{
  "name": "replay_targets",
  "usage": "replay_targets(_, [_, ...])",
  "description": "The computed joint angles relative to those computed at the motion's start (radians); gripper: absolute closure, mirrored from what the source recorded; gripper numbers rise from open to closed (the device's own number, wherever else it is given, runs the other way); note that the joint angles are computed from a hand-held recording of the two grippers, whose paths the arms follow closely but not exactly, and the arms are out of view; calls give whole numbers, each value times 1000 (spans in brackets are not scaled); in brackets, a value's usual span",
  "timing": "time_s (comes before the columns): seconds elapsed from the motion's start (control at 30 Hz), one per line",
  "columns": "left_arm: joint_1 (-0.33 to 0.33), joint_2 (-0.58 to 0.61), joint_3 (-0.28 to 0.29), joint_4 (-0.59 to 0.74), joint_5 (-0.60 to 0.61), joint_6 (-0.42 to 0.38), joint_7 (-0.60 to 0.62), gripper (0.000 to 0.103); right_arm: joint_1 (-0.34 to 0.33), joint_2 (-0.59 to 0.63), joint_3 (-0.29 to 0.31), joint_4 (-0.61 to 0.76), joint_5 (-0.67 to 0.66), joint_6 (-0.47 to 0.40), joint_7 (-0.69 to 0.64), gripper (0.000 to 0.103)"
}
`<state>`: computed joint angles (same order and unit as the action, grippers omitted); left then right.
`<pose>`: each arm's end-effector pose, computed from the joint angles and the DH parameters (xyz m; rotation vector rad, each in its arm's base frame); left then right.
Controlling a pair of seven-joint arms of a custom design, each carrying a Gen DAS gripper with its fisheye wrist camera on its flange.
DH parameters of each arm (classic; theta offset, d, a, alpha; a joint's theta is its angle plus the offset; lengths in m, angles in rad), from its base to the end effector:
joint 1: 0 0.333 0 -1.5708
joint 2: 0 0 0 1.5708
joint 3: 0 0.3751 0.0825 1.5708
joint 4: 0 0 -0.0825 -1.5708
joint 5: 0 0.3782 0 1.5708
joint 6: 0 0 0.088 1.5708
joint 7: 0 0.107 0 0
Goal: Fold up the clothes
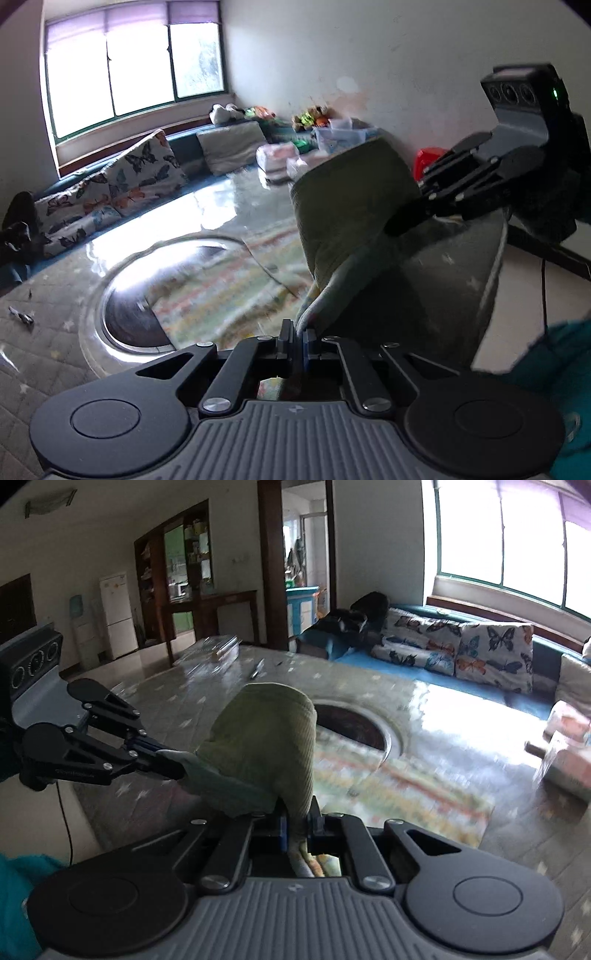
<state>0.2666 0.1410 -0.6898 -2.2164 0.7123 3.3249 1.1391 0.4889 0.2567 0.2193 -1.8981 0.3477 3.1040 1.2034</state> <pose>0.5031 -0.2833 0.5008 -1.0179 2.2058 -1.1236 0.5381 0.4017 0.5423 -2.0078 0.9350 -0.4265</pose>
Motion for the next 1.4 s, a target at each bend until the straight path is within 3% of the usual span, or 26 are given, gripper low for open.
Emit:
replay_targets(0.17, [-135,84,145,131,-58,-14,49,98,50,97,-102,184,-97,-81,70,95])
replay_targets(0.3, [-115,193,106,276,-124,-109,116,98,68,218,-160,394,-173,-198,127,95])
replay_targets(0.4, [-117,300,85,413,-187,-228,177,98,80,346,-199,598,-225,-320,187,95])
replay_targets(0.5, [-151,395,100,543,-252,-344,216,98,75,469,-213,775,-245,-426,249,93])
replay_targets(0.57, [-194,445,137,619,-285,-415,220,97,83,547,-238,881,-274,-484,297,83])
replay_targets(0.6, [-215,470,156,659,-301,-451,222,97,90,580,-256,918,-290,-498,331,83])
replay_targets(0.73, [-262,515,210,710,-364,-491,223,94,92,597,-283,885,-317,-439,443,76])
replay_targets(0.97, [-362,470,357,659,-406,-423,189,84,72,424,-251,538,-302,-220,479,76])
replay_targets(1.1, [-430,483,434,693,-437,-433,174,82,88,395,-284,456,-284,-203,535,76])
replay_targets(1.2, [-491,465,522,686,-422,-430,103,68,76,378,-283,411,-261,-159,567,77])
replay_targets(1.3, [-539,453,599,684,-383,-436,10,68,95,360,-311,395,-282,-141,589,76])
replay_targets(1.4, [-529,440,592,669,-369,-407,-33,68,61,376,-252,437,-271,-137,541,76])
